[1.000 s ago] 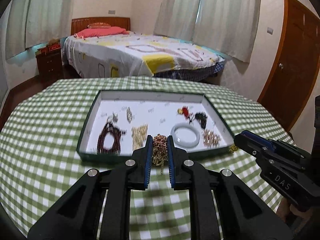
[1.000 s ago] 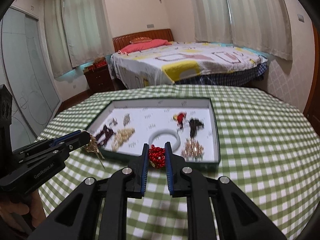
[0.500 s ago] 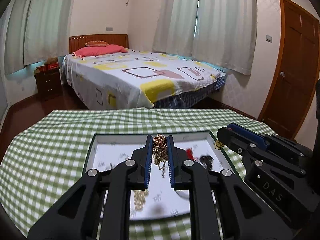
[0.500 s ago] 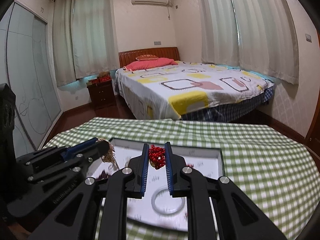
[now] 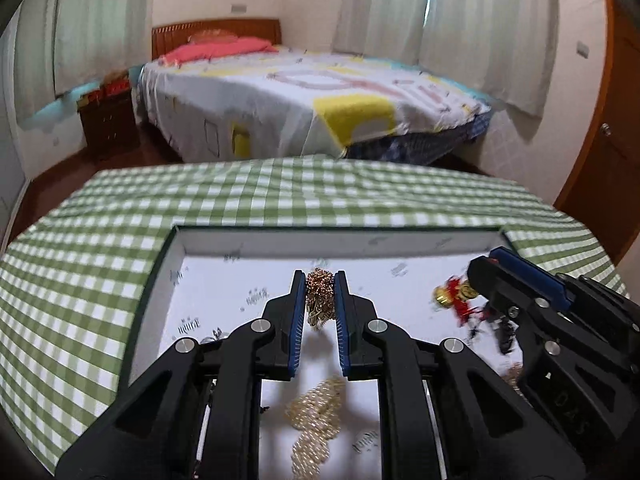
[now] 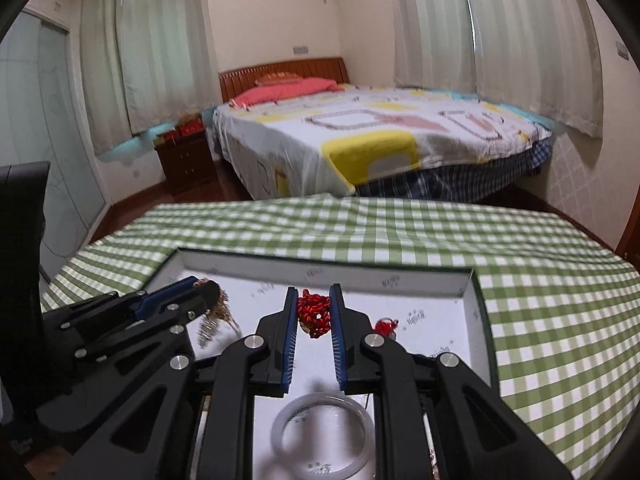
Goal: Organize jewelry
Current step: 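Carry the red ornament and gold chain into the box and open both tools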
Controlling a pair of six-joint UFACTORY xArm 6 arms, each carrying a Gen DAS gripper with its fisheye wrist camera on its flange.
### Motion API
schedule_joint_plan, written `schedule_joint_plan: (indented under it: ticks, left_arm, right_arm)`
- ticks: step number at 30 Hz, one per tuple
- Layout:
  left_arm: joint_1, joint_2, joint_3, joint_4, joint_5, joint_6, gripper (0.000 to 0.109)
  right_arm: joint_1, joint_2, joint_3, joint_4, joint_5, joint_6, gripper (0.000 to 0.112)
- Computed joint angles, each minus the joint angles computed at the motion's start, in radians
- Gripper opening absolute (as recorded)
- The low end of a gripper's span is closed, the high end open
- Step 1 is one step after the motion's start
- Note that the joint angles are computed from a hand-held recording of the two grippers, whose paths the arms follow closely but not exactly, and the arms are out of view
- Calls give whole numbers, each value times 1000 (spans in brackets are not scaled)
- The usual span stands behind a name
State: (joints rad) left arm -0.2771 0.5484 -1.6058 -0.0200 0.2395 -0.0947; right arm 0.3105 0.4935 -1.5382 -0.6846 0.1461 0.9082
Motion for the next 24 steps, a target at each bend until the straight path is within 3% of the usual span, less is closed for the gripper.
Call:
schedule_joint_plan:
  ticks: [7,15,24]
  left_arm:
    - [0,53,-79,31,95,-17,14]
    - [-8,77,-128,84,171,-53,15]
    - [-8,82,-142,128,186,-92,20]
  right_arm:
    - [15,65,-56,298,91,-258,16]
    - [29,94,-117,403,184,-365,22]
    - [25,82,-102,351,182,-317,32]
